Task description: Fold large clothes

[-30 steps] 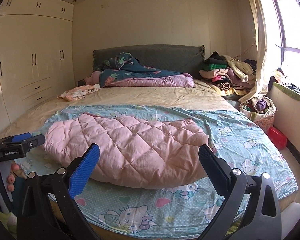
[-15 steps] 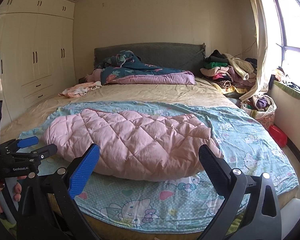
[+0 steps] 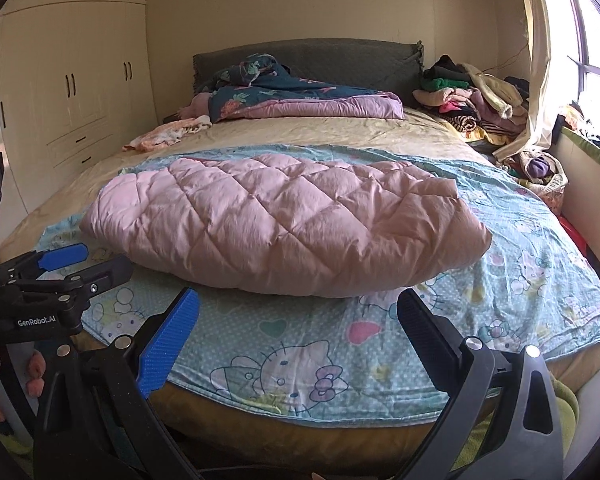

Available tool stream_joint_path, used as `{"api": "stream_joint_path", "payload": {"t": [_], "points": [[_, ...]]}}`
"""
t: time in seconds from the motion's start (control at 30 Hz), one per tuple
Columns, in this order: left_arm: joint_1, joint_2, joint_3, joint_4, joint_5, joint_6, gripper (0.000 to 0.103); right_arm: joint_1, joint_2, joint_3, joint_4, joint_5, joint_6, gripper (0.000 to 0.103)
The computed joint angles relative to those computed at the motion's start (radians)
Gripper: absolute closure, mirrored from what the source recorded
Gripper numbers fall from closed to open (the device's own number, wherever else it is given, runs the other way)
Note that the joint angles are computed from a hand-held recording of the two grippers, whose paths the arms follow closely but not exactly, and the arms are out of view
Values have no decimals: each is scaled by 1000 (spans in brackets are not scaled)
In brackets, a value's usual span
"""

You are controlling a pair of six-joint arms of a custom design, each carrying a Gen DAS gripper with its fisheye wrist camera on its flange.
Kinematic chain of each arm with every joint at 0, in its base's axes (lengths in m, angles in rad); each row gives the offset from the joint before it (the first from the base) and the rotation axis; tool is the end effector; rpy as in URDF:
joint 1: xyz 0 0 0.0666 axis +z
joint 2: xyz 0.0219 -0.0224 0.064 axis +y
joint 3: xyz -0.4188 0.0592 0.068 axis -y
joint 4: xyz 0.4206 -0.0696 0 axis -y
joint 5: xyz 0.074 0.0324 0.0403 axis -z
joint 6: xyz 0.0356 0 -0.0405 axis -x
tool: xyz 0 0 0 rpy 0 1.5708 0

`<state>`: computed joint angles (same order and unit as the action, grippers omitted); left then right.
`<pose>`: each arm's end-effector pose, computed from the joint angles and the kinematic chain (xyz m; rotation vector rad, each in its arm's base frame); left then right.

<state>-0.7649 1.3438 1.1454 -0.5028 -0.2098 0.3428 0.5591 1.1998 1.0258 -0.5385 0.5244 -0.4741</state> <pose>0.3578 -0.3337 0.4007 0.3678 2.2480 -0.3520 0.3715 0.2110 0.4041 0.1729 2.1655 -0.0158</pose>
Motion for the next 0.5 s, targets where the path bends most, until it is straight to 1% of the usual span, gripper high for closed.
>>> {"api": "stream_joint_path", "payload": {"t": [0.2, 0.5], "points": [[2, 2, 1, -4, -5, 6, 9, -10, -5, -7, -1, -13, -8, 4], [4, -2, 0, -6, -5, 10, 9, -9, -4, -7, -1, -11, -10, 4]]}}
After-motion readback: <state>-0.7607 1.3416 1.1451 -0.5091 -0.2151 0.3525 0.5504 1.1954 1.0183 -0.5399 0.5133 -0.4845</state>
